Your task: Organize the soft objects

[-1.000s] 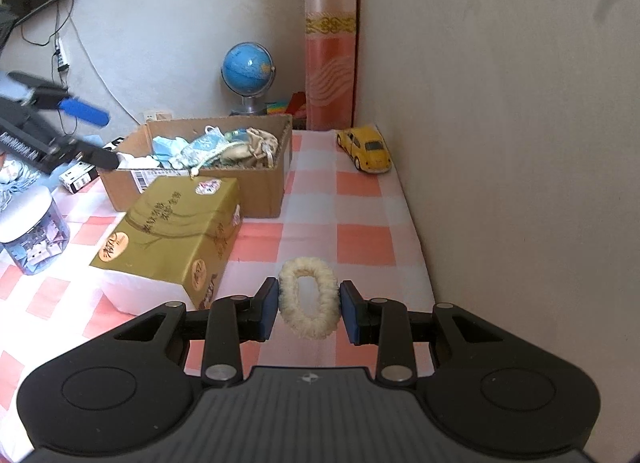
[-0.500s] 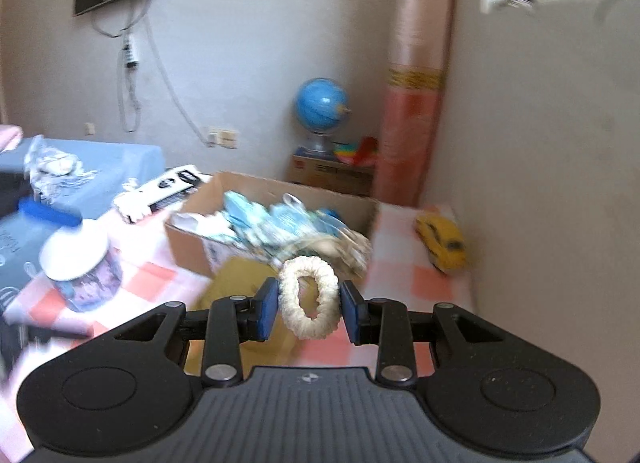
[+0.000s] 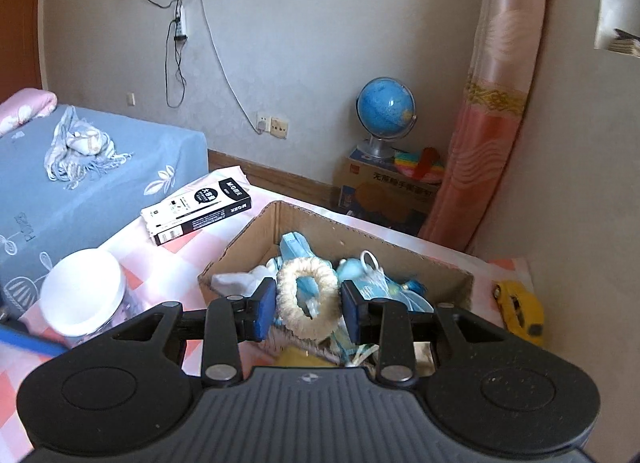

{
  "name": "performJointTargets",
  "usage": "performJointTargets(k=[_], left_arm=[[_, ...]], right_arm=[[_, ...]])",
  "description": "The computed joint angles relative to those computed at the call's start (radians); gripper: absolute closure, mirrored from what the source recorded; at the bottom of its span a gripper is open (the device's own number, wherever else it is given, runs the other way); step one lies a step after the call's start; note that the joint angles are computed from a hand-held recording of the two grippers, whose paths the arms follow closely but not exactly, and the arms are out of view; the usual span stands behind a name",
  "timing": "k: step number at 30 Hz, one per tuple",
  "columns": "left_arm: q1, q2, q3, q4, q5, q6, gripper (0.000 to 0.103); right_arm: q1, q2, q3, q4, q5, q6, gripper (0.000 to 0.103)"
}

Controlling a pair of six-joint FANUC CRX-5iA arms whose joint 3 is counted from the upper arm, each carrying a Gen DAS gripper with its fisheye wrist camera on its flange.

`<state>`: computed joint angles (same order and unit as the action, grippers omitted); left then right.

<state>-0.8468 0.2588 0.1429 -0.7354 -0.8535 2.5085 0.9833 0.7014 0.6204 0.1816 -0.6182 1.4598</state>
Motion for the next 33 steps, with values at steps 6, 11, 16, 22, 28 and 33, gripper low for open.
performJointTargets(k=[6, 11, 16, 22, 28, 33], left_arm=[[0.005, -0.014, -0.027, -0.006, 0.014, 0.031, 0.004], [0.001, -0.030, -0.048, -0.041, 0.010, 0.094, 0.004], [-0.013, -0.029, -0.041, -0.090, -0.043, 0.172, 0.004], [-0.058, 0.001, 0.016, -0.170, -0.186, 0.276, 0.004], [-0.066, 0.042, 0.094, -0.171, -0.297, 0.311, 0.004], [-0.066, 0.101, 0.203, -0.142, -0.405, 0.296, 0.004]], right_arm=[[-0.001, 0.103, 0.162, -0.031, -0.082, 0.026, 0.064], [-0.004, 0.141, 0.231, -0.075, -0.129, 0.057, 0.028], [-0.003, 0.070, 0.094, -0.028, -0.017, -0.029, 0.003], [0.001, -0.039, -0.104, 0.153, 0.058, -0.245, 0.000], [0.018, -0.157, -0.328, 0.394, 0.017, -0.596, 0.000], [0.064, -0.215, -0.423, 0.514, -0.140, -0.813, 0.000]])
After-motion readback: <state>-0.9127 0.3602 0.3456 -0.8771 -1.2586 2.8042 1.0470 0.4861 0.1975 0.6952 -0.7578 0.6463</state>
